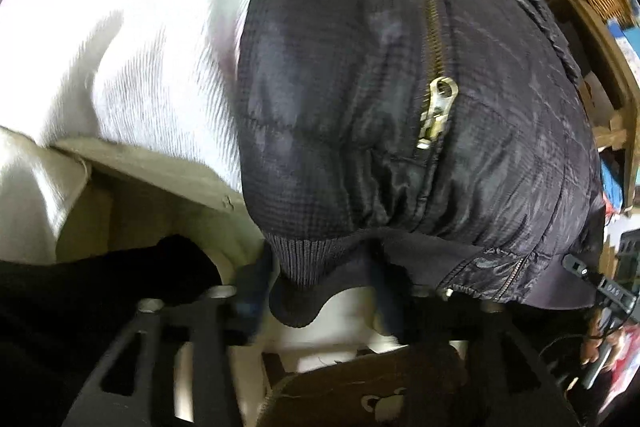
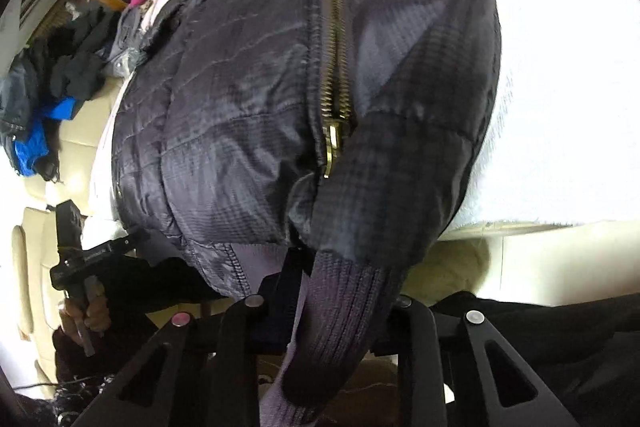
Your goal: Fold large clothes
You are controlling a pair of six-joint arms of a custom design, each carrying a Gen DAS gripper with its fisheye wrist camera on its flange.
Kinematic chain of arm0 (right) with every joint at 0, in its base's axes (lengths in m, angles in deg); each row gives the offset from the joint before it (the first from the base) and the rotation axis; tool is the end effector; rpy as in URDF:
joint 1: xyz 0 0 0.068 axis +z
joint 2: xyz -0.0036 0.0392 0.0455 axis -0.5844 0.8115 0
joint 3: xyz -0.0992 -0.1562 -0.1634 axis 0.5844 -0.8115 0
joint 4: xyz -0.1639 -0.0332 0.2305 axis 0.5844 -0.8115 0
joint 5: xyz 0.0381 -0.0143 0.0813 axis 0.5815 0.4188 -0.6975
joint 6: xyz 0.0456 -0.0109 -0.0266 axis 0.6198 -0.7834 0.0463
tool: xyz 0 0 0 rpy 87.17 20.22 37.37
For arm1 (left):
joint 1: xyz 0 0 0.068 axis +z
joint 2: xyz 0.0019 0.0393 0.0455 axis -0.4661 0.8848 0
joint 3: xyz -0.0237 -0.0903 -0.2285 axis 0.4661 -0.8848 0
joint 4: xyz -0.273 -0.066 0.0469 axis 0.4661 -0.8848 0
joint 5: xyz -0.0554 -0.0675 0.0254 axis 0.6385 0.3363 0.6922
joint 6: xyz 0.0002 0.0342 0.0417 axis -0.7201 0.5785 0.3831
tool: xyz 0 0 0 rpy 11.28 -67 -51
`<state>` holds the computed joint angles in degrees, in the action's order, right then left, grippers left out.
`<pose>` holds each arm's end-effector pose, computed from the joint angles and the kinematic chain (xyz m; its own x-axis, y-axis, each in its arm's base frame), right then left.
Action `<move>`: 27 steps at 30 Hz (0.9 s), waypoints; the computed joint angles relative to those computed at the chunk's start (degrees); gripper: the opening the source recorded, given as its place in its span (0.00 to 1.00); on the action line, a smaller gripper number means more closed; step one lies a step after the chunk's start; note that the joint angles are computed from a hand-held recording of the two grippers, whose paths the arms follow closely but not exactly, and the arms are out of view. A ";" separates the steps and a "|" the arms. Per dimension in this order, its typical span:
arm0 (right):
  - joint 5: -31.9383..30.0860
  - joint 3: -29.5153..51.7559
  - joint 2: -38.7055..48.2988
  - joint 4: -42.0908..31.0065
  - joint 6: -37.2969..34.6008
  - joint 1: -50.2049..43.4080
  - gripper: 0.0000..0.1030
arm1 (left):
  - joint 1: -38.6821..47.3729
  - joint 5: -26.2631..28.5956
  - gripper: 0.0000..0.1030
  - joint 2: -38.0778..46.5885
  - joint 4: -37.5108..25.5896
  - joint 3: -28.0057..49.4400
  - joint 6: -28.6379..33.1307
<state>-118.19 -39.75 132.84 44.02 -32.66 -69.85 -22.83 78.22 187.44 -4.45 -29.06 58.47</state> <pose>0.1853 -0.1026 0.0383 -0.8754 0.4389 -0.2025 0.2931 0.8152 0.4996 0.3084 0.0143 0.0249 -0.9859 0.1146 -0.1222 0.1491 0.9329 -0.3278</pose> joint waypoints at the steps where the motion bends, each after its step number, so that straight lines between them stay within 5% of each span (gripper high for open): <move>1: -0.22 0.77 1.40 -0.51 0.27 -0.30 0.31 | 1.39 -0.08 0.70 0.50 -0.80 0.41 1.04; 6: 1.06 2.39 4.73 -0.67 -0.48 0.40 0.38 | 1.32 -0.51 0.64 0.05 0.60 -0.52 2.35; 8: 1.98 1.61 4.14 0.75 0.20 1.79 0.37 | 0.48 0.05 0.33 -1.53 0.40 -1.49 2.99; 11: 5.47 -2.02 -4.19 0.13 0.85 5.48 0.21 | 0.78 -0.03 0.11 -4.85 1.02 -3.66 3.91; 19: -1.20 -1.95 -31.92 -19.67 -3.85 1.94 0.14 | 5.11 8.01 0.07 -16.26 -8.42 -4.54 9.31; 27: -9.85 3.42 -30.84 -20.49 -6.06 -3.48 0.13 | 10.61 20.33 0.08 -21.77 -19.56 4.05 15.19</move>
